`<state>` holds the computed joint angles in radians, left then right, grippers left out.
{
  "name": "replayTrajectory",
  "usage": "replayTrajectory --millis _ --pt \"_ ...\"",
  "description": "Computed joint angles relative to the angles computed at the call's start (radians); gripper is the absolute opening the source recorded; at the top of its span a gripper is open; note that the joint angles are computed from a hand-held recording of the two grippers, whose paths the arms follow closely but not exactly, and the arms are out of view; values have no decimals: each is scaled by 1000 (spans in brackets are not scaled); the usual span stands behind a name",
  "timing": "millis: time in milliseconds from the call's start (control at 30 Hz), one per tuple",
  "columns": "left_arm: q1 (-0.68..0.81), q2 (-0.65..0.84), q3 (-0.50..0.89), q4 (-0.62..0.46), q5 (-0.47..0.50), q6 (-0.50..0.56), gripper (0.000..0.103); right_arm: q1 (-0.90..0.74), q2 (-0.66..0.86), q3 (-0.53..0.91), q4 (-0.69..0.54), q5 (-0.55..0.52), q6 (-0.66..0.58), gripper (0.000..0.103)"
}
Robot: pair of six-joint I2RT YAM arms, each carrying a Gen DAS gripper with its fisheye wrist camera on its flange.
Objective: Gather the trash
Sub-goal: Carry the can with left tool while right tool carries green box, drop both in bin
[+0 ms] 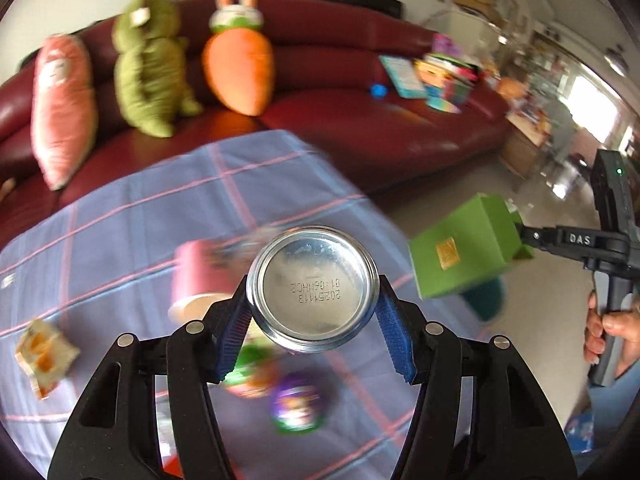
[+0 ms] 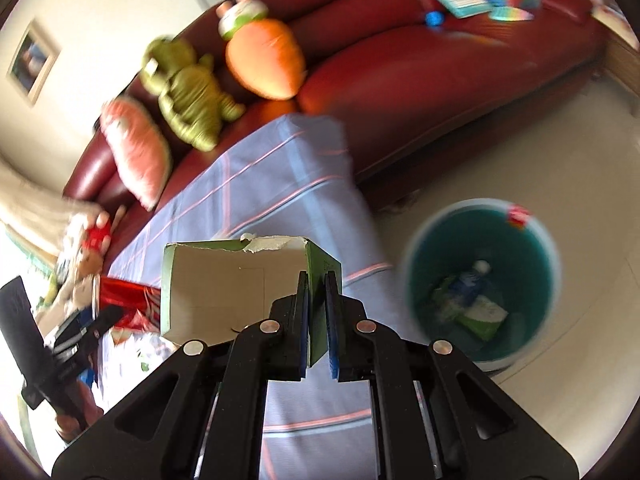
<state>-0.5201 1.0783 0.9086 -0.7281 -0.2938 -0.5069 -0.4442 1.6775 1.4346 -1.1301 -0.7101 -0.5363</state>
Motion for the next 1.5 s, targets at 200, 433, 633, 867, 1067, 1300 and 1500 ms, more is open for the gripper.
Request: replayTrajectory --millis 200,433,633,867,1067,1300,1500 --pt "-118 332 158 139 46 -46 61 -145 136 127 26 25 -17 7" --pt "-176 607 355 172 85 -47 61 -186 278 199 85 105 -12 12" --pt "-195 767 498 155 113 -35 61 -174 372 254 77 134 -9 43" --pt "-209 886 609 127 139 -39 61 -206 415 297 67 131 -25 67" --pt "-227 980 718 96 149 -29 61 -240 440 343 66 136 -8 74" --pt "-245 1045 806 53 122 -36 84 -255 464 378 40 147 -9 76" --pt "-241 999 742 67 103 -51 89 -246 451 363 43 156 -4 76"
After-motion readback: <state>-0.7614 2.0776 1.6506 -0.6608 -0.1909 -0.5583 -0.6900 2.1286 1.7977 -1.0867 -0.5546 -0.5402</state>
